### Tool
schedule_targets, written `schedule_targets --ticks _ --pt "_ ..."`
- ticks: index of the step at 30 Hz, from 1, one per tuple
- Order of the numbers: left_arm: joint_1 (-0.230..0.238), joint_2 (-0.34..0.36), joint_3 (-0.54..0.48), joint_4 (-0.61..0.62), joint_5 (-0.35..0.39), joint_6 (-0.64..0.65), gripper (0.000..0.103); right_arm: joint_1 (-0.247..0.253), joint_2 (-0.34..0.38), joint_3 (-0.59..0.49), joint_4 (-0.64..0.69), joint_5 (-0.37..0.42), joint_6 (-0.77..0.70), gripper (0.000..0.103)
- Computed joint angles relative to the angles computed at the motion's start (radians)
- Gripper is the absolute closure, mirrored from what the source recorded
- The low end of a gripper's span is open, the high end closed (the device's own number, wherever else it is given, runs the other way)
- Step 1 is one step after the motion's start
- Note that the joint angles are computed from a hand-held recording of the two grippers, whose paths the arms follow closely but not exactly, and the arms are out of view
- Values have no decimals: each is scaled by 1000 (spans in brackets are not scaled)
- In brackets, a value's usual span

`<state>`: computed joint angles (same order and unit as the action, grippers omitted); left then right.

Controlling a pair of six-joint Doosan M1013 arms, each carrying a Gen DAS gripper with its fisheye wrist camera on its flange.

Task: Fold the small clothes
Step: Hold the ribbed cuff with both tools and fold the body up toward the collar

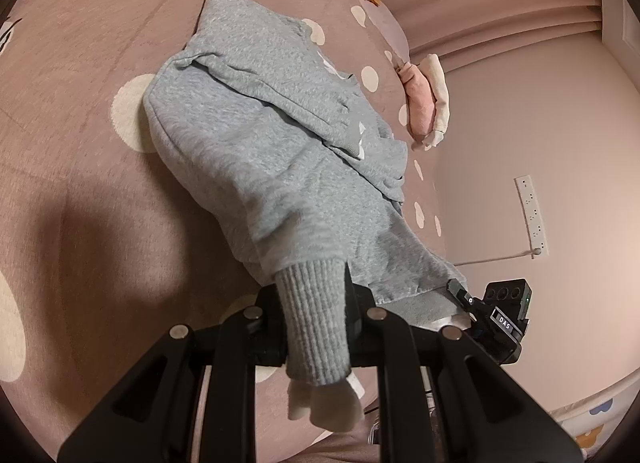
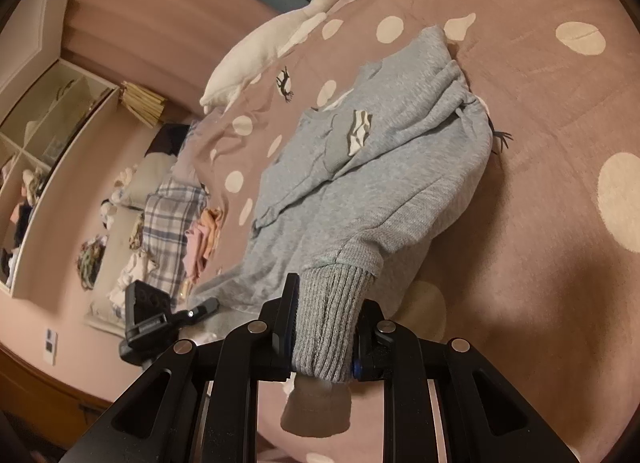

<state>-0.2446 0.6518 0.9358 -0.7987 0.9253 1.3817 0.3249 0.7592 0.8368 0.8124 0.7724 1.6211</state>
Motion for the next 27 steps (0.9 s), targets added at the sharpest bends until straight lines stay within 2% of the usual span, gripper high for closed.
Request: schedule_targets --ticks 5,18,27 --pt "2 16 -35 -4 3 -3 88 -4 2 -2 23 -10 -26 81" --pt "9 66 -168 45 16 -19 88 -8 33 -93 31 -37 -68 81" --pt "19 128 -299 88 47 -62 88 -12 74 -179 7 -57 -53 81"
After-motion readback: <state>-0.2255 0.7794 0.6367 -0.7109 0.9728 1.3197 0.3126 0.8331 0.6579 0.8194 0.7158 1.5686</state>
